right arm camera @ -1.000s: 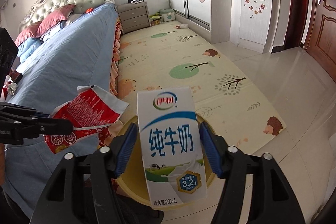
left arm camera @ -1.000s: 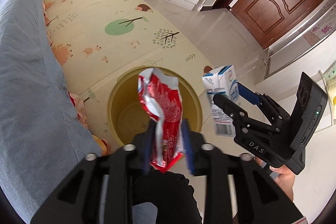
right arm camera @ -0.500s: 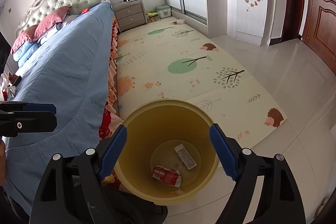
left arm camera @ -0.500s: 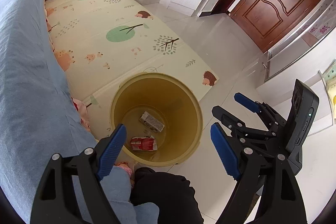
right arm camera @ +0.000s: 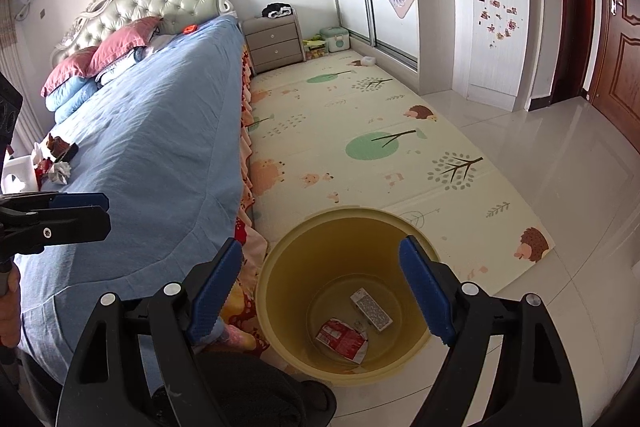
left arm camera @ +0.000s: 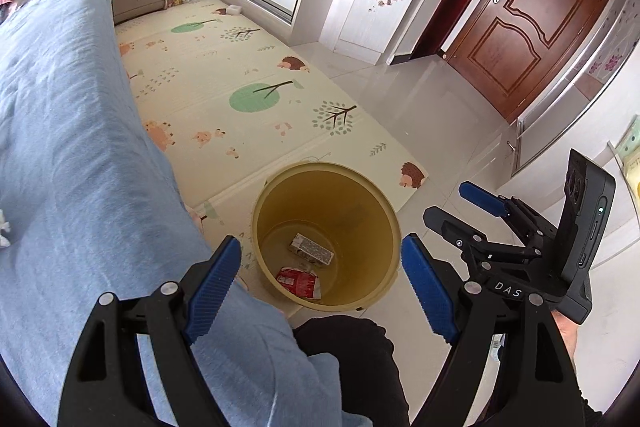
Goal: Collect trash
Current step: 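Move both tools back over the bed toward the remaining trash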
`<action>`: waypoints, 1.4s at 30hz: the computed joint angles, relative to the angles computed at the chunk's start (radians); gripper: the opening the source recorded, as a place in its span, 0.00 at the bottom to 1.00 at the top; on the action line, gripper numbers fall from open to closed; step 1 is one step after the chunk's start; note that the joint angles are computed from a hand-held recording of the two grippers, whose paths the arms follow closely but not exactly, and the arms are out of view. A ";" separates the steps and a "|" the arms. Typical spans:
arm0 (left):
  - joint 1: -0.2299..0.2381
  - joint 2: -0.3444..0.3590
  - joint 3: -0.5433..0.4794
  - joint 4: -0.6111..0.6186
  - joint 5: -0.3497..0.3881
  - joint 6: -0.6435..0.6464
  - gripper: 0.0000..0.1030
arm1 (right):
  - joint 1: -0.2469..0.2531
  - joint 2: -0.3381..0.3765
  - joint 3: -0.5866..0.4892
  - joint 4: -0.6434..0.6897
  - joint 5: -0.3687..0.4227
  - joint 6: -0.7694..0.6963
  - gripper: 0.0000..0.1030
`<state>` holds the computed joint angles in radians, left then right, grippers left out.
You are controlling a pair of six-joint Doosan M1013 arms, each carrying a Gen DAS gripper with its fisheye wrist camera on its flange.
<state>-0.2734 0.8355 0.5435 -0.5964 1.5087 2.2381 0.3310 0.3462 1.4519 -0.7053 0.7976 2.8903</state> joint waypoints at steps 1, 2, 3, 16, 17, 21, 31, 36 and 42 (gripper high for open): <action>0.006 -0.013 0.019 0.002 -0.022 0.009 0.80 | 0.004 0.002 -0.007 -0.003 -0.005 -0.005 0.76; 0.012 -0.027 0.041 0.005 -0.050 0.023 0.80 | 0.008 0.004 -0.014 -0.005 -0.011 -0.010 0.76; 0.018 -0.044 0.068 0.008 -0.085 0.037 0.80 | 0.013 0.006 -0.023 -0.008 -0.017 -0.014 0.76; 0.122 -0.141 0.204 -0.023 -0.308 0.126 0.82 | 0.074 0.094 -0.191 0.014 -0.121 -0.181 0.76; 0.131 -0.146 0.214 -0.023 -0.323 0.128 0.82 | 0.080 0.103 -0.207 0.016 -0.129 -0.194 0.76; 0.169 -0.156 0.229 -0.019 -0.370 0.116 0.83 | 0.103 0.145 -0.272 -0.005 -0.150 -0.224 0.76; 0.270 -0.177 0.258 -0.008 -0.547 0.070 0.87 | 0.141 0.271 -0.481 0.149 -0.209 -0.460 0.73; 0.307 -0.166 0.240 0.017 -0.605 0.020 0.88 | 0.153 0.350 -0.621 0.235 -0.201 -0.593 0.72; 0.337 -0.123 0.172 0.062 -0.613 -0.044 0.89 | 0.155 0.454 -0.812 0.306 -0.140 -0.705 0.71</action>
<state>0.0635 0.7122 0.7152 -0.5340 0.8959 2.1944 0.4865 0.8006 0.6402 -0.3992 0.6576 2.1856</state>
